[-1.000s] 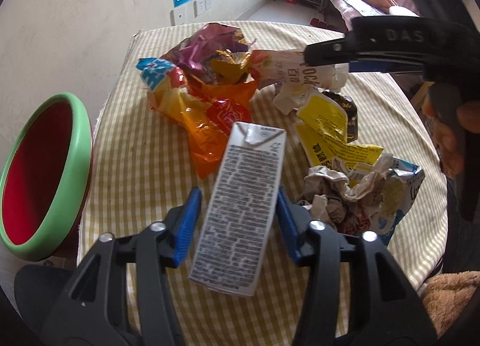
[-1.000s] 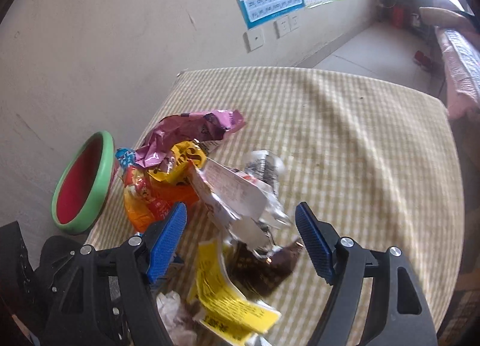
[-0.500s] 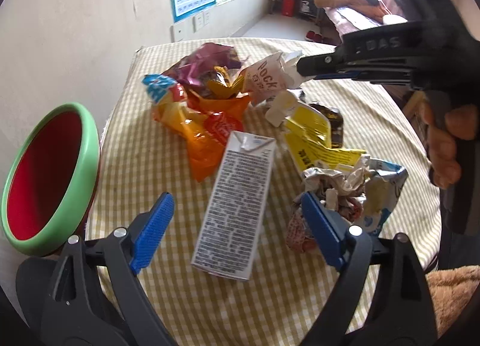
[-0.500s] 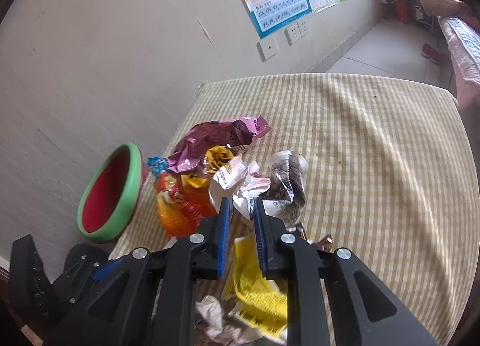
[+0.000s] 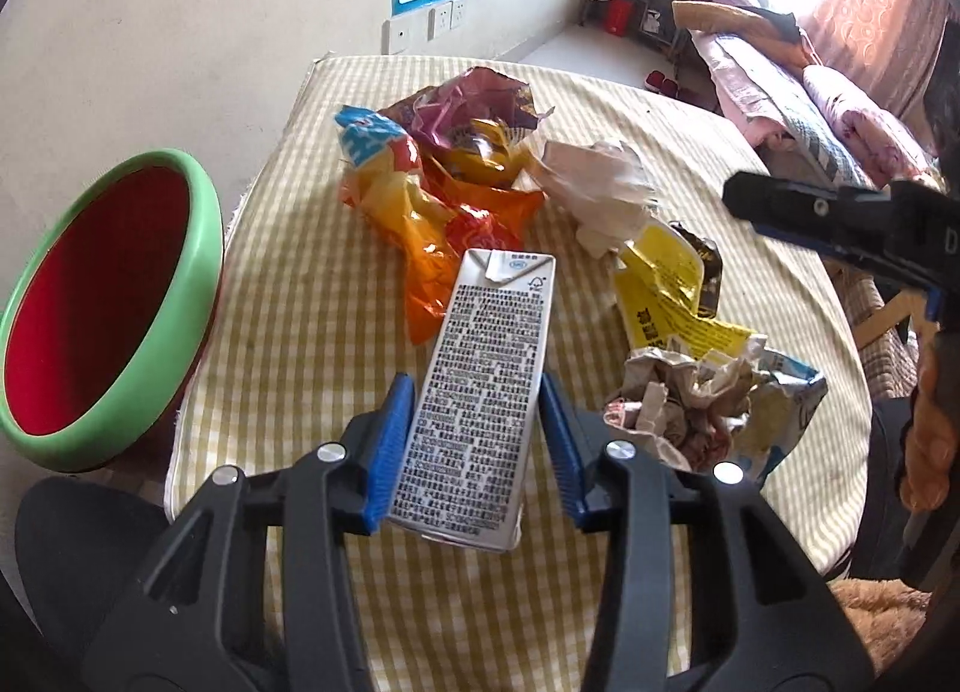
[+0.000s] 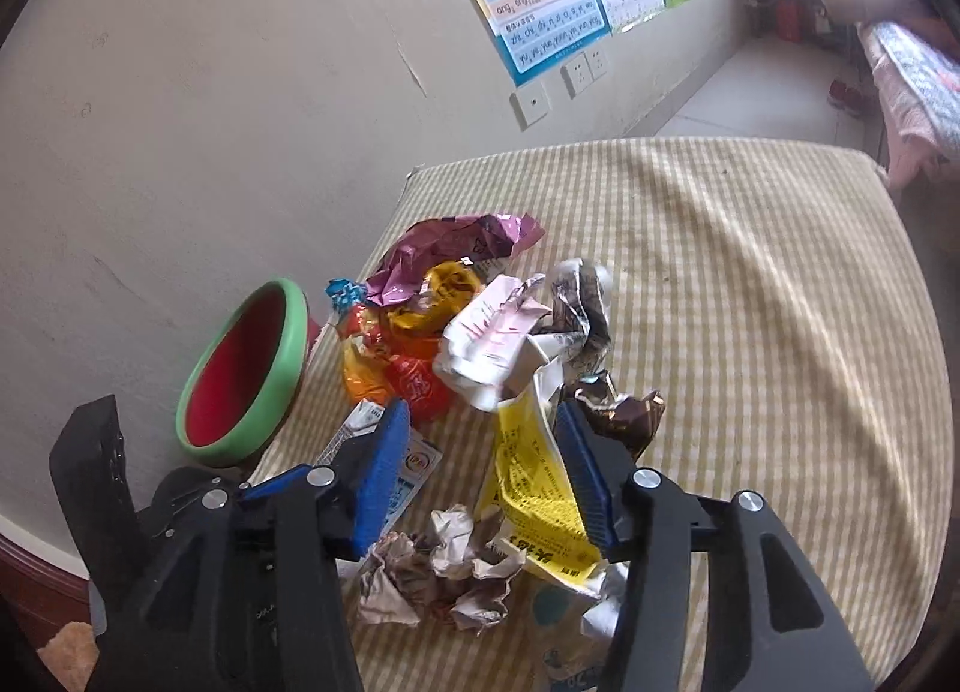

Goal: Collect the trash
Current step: 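Grasp the pink-white tube wrapper with the right tool while the left tool holds the carton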

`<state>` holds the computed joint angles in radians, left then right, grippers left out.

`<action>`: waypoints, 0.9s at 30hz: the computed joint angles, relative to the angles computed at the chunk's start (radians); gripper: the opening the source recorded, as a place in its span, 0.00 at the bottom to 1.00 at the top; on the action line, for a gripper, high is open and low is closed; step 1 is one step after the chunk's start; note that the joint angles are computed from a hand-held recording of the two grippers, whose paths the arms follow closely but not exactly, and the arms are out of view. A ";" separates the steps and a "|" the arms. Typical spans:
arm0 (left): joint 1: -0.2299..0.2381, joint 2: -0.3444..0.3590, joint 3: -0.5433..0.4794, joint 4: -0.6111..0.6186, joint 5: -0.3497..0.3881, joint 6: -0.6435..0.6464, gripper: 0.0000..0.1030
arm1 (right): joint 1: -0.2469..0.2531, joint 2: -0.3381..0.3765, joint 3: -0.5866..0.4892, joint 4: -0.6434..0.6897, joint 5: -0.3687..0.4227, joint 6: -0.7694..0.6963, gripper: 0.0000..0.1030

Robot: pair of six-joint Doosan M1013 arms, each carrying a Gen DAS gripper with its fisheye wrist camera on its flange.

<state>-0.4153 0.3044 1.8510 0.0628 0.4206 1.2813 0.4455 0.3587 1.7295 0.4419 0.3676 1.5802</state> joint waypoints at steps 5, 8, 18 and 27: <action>0.006 -0.005 0.006 -0.001 -0.013 -0.018 0.40 | 0.004 0.036 -0.057 -0.063 0.025 0.054 0.60; 0.014 -0.008 0.010 -0.040 -0.016 0.000 0.40 | -0.021 0.067 -0.085 0.210 0.052 -0.120 0.60; 0.021 -0.004 0.005 -0.115 -0.013 0.067 0.40 | -0.011 0.193 -0.256 -0.064 0.236 0.156 0.31; 0.029 -0.024 0.024 -0.150 -0.072 0.071 0.36 | -0.002 0.064 -0.089 0.109 0.090 -0.059 0.14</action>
<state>-0.3865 0.2803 1.8752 -0.0871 0.3483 1.3521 0.4433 0.4231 1.6409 0.5512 0.4580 1.5209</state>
